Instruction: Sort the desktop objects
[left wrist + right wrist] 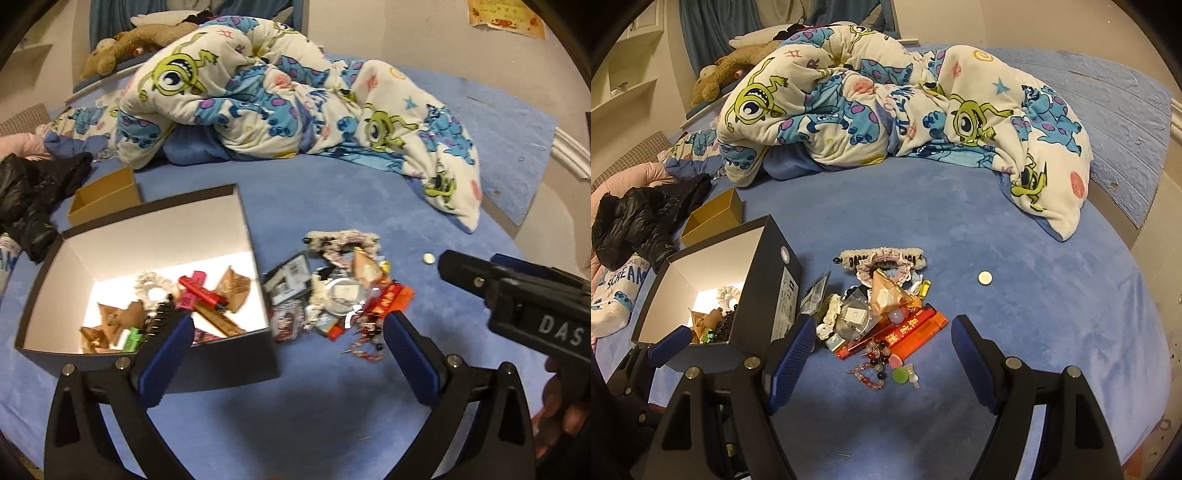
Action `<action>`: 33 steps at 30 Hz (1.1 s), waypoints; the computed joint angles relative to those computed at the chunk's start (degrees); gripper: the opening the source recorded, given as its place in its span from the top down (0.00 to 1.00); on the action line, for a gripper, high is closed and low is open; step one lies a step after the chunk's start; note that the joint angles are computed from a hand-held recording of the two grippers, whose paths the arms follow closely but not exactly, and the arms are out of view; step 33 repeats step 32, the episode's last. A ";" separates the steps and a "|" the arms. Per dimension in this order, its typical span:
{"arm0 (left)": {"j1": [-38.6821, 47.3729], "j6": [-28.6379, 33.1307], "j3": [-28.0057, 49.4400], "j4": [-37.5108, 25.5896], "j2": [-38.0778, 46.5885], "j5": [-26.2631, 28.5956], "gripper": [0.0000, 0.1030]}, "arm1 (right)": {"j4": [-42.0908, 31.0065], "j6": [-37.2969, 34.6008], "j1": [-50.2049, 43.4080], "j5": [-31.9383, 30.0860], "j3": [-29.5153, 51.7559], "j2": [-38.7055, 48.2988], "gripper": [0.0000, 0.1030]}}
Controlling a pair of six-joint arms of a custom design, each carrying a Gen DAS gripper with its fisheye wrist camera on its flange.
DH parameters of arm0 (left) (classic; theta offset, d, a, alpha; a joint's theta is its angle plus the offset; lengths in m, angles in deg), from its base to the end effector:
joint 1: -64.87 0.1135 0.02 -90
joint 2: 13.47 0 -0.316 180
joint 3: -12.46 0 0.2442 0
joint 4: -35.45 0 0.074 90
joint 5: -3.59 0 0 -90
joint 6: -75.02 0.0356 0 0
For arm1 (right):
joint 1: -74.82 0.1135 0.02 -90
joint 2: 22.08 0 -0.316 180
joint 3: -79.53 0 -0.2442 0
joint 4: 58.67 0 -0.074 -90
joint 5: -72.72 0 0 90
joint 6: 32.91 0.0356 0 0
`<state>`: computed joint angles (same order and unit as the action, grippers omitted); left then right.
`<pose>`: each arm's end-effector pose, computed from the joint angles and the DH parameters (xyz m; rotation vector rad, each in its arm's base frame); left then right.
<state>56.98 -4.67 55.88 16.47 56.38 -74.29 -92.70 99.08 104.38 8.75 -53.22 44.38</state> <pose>0.2032 -0.0357 0.2240 0.4727 2.3045 -0.2291 0.1711 0.0791 0.2379 0.4371 2.3339 0.0159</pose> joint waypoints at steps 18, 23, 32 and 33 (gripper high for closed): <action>25.07 12.36 6.48 -7.47 1.54 7.56 0.00 | 0.56 2.55 13.44 3.25 9.89 11.15 0.24; 30.37 15.58 8.30 -8.78 2.40 9.99 0.00 | 0.64 3.00 16.84 3.69 13.47 15.43 0.24; 35.01 19.71 8.82 -9.85 2.73 13.42 0.00 | 0.33 3.62 19.59 4.24 16.27 18.10 0.24; 35.01 19.71 8.82 -9.85 2.73 13.42 0.00 | 0.33 3.62 19.59 4.24 16.27 18.10 0.24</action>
